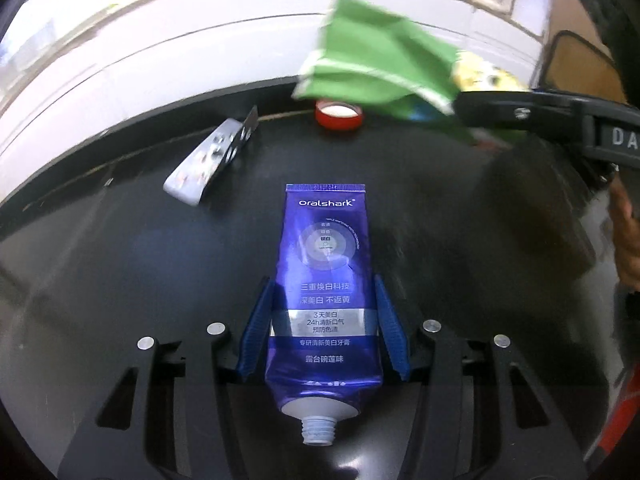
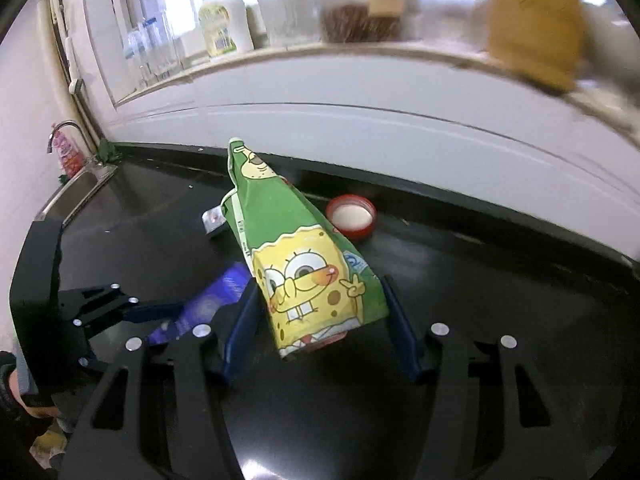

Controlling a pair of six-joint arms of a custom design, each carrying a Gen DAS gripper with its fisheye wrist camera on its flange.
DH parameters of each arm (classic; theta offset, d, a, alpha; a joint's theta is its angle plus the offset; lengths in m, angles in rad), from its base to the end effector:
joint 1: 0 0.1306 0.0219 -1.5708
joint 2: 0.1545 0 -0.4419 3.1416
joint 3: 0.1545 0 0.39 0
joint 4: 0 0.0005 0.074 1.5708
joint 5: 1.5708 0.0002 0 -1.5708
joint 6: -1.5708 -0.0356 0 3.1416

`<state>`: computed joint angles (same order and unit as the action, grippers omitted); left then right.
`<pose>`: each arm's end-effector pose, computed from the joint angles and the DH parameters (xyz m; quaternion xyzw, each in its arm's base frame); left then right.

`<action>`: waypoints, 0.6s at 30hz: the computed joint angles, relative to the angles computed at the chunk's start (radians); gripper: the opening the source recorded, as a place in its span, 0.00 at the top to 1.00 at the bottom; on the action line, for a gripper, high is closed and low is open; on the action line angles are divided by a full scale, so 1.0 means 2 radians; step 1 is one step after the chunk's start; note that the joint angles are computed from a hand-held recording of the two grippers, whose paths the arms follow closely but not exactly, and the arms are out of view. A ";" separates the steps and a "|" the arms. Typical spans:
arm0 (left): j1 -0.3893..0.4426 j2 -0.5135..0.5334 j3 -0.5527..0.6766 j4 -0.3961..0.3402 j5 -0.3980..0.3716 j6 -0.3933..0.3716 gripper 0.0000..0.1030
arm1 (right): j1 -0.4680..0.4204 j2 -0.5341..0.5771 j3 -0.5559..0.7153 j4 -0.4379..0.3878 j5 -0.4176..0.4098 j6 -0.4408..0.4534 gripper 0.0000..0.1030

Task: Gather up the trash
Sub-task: 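Grasp blue toothpaste tube with left tool while right tool grasps green SpongeBob bag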

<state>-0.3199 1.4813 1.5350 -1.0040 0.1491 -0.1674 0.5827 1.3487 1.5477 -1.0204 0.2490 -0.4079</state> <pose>0.4760 -0.1638 0.5035 0.2512 0.9161 -0.0939 0.2982 0.3793 0.2388 0.5690 -0.0353 0.9239 0.0709 0.3744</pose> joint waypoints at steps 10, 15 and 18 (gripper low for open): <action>0.010 -0.137 -0.116 -0.003 -0.011 0.000 0.51 | 0.179 -0.093 -0.079 -0.077 0.157 -0.195 0.43; 0.015 -0.172 -0.137 -0.006 -0.010 -0.006 0.51 | 0.221 -0.098 -0.083 -0.101 0.184 -0.242 0.43; 0.019 -0.184 -0.141 -0.008 -0.011 -0.007 0.51 | 0.237 -0.096 -0.079 -0.109 0.196 -0.254 0.43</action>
